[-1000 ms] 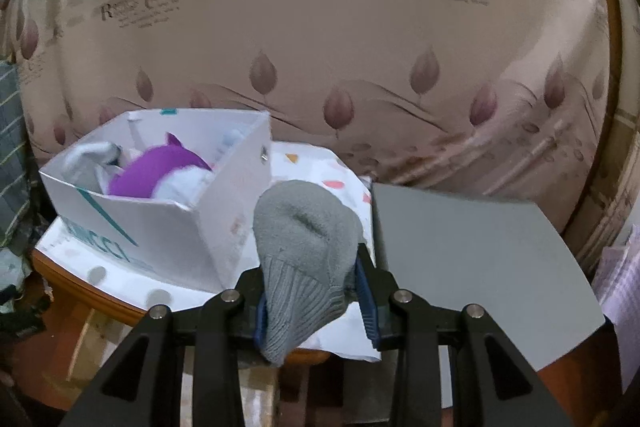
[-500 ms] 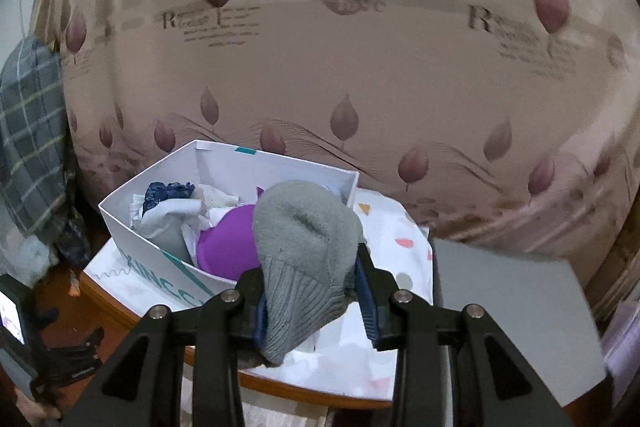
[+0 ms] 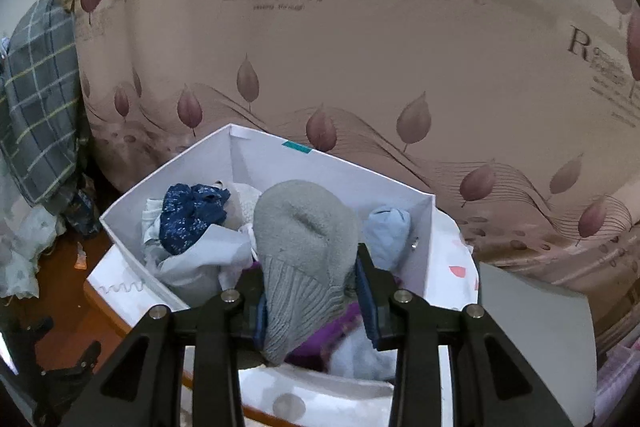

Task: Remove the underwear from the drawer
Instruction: 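Lower the grey sock into the shoebox and open the right tool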

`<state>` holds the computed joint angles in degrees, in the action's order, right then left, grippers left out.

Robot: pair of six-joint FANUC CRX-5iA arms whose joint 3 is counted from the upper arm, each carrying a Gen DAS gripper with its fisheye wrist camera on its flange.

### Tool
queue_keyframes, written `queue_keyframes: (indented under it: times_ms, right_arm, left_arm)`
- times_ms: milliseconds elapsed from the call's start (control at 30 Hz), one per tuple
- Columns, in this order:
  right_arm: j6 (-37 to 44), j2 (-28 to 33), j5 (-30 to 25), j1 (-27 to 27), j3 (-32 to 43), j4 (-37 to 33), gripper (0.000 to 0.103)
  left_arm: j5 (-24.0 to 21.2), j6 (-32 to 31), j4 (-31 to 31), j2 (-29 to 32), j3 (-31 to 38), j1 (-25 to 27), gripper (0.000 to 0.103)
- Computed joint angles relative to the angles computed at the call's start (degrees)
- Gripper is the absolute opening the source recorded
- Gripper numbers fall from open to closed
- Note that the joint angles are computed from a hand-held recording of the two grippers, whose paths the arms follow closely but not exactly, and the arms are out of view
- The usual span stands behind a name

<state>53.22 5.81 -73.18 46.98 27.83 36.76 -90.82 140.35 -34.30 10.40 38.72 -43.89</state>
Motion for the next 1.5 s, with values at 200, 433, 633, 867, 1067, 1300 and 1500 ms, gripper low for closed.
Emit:
queue_keyframes:
  times_ms: [200, 433, 633, 867, 1067, 1300, 1500]
  right_arm:
    - [1.04, 4.61, -0.22, -0.63, 3.30, 0.09, 0.036]
    - [3.38, 12.10, -2.25, -2.17, 12.83, -2.38, 0.036]
    - [4.83, 16.02, -4.98, -3.41, 17.59, -5.02, 0.039]
    - [0.18, 14.21, -3.53, -3.32, 13.77, -3.91, 0.059]
    - [-1.12, 11.77, -1.41, -3.00, 10.32, -2.23, 0.071]
    - [-6.75, 5.41, 3.99, -0.90, 3.24, 3.53, 0.079]
    - [-13.39, -3.56, 7.42, 2.59, -5.74, 8.27, 0.080]
  left_arm:
    - [-0.27, -0.48, -0.60, 0.16, 0.34, -0.29, 0.097]
    - [-0.58, -1.11, -0.64, 0.25, 0.57, -0.45, 0.097]
    - [-0.57, -1.29, -0.82, 0.42, 0.67, -0.64, 0.097]
    - [-0.69, -1.89, -0.87, 0.76, 0.85, -0.84, 0.097]
    - [-0.85, -1.99, -0.95, 0.89, 0.96, -0.97, 0.097]
    - [-1.17, -3.03, -1.76, 1.08, 1.25, -1.35, 0.097]
    - [-0.71, -3.68, -2.24, 0.93, 0.82, -1.96, 0.097]
